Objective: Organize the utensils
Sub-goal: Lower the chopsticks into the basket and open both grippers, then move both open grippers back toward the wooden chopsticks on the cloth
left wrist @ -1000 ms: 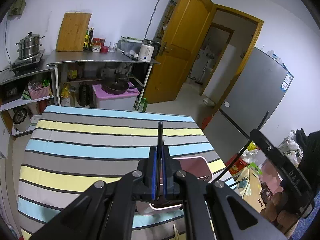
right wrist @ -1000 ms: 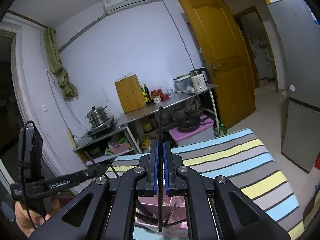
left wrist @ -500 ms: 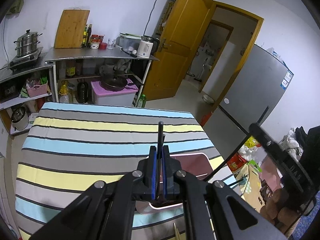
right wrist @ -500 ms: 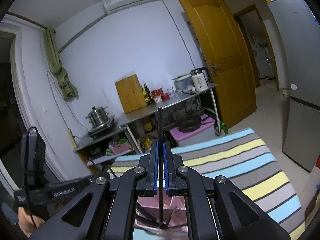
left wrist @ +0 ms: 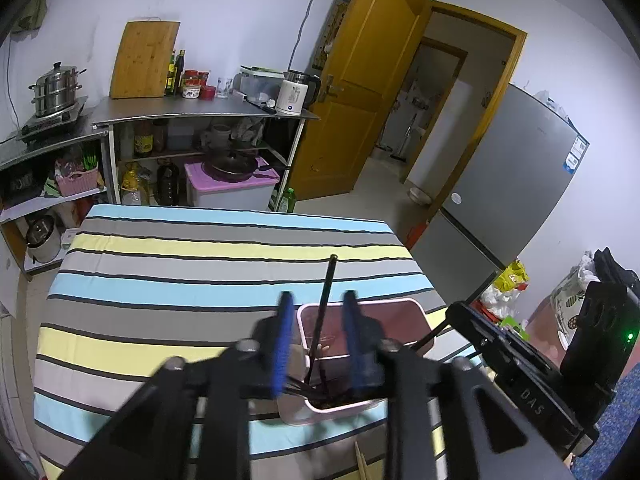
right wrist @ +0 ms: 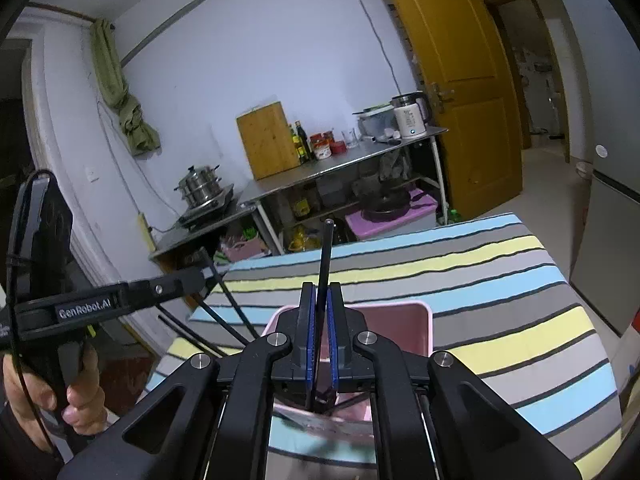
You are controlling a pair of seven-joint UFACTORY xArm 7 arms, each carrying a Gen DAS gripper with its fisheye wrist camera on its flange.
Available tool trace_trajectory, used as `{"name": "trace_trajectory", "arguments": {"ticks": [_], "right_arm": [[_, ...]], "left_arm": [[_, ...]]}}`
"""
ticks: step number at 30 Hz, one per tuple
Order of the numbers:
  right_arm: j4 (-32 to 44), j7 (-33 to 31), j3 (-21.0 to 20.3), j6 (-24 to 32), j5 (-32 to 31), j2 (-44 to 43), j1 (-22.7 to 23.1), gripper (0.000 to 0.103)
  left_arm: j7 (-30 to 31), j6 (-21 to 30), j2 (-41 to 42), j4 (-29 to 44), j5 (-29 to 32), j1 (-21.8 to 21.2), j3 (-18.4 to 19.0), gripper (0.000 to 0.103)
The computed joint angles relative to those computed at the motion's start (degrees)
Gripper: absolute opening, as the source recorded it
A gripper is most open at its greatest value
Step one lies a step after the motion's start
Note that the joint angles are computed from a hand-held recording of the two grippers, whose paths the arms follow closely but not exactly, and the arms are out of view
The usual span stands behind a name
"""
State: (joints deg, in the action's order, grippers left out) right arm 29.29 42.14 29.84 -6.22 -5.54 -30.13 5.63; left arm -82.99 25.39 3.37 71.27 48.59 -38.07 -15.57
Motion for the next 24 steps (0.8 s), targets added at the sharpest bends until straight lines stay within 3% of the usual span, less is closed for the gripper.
{"name": "trace_trajectory", "arguments": {"ticks": [8,16,24], "right_arm": [[-2.1,0.3,-1.6,3.6,-0.3,-6.7,2.3,0.020],[-6.8,2.2,-4.1,10.2,-0.4,-17.8,7.7,0.020],[-12.3,7.4,-2.8,18.7,-0.5,-28.5,14.1,0.020]], "left_arm": [[-3.5,0.8,-3.4,-2.1,3.2,0.6,-1.3,0.041],[-8.0,1.9,-10.3,-7.7,6.1,3.0,-6.0,0.043],[-14.2,3.0,-15.3,-14.4,8.7,4.5,-12.7,0.043]]}}
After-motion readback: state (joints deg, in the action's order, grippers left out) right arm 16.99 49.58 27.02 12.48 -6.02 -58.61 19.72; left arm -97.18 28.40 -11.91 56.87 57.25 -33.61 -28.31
